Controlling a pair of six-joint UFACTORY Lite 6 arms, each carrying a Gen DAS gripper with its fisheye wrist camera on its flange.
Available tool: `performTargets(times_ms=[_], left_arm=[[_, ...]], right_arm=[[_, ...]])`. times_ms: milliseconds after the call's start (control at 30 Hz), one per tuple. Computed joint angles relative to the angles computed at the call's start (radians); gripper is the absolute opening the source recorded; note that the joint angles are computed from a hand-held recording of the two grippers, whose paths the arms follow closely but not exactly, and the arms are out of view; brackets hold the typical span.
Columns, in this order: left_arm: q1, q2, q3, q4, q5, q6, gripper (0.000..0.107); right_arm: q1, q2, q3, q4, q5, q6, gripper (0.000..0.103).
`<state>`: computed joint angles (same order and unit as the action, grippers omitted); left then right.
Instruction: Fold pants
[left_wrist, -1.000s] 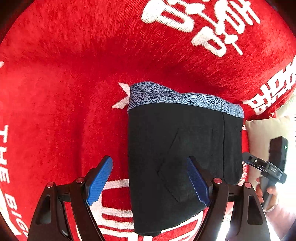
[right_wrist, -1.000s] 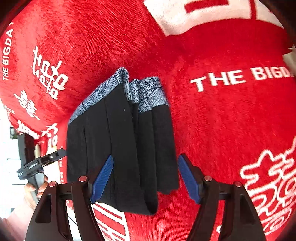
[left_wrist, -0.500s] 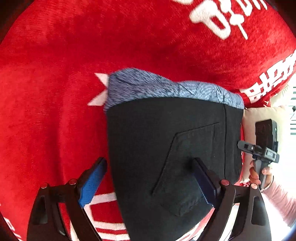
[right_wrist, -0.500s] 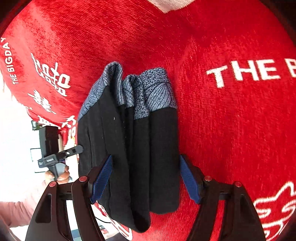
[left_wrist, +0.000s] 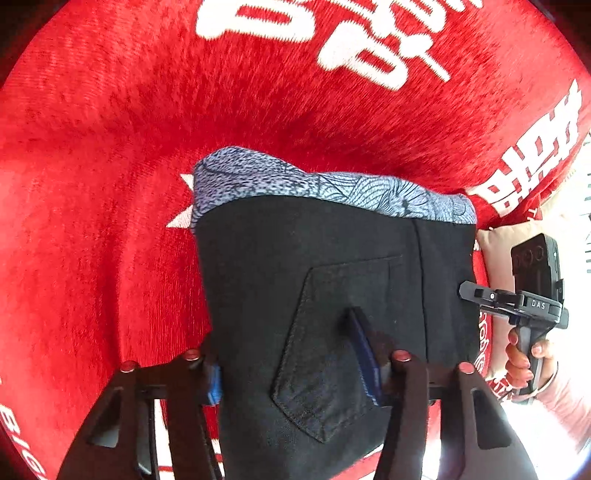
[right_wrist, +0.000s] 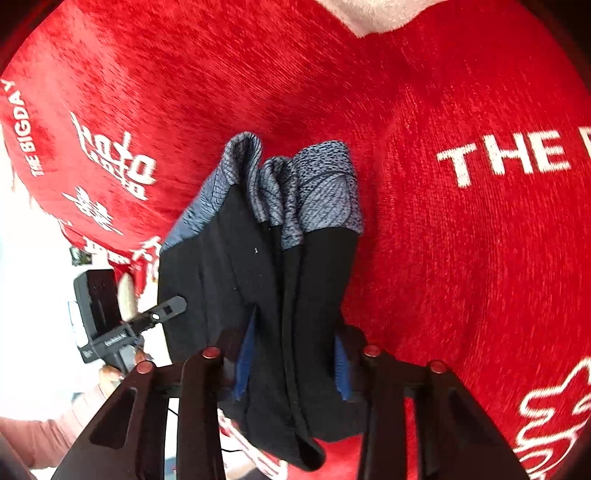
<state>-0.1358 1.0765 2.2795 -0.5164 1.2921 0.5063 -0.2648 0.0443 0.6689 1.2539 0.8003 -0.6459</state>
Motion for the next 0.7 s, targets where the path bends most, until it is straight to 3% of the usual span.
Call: performTargets(times_ms=[300, 467, 700], left_arm=[[0.041, -0.308, -0.365, 0.003, -0.053, 0.066, 0.053], [0.068, -0.515, -0.586, 0.022, -0.049, 0.095, 0.053], [0.118, -0.678, -0.841, 0.032, -0.085, 0.191, 0.053]], right_arm=[[-0.034, -0.226, -0.092, -0.103, 0.104, 0.127, 0.036], [-0.021, -0.469, -0.191, -0.189, 0.178, 0.306, 0.036], [0.152, -0.847, -0.410, -0.248, 0.107, 0.618, 0.036]])
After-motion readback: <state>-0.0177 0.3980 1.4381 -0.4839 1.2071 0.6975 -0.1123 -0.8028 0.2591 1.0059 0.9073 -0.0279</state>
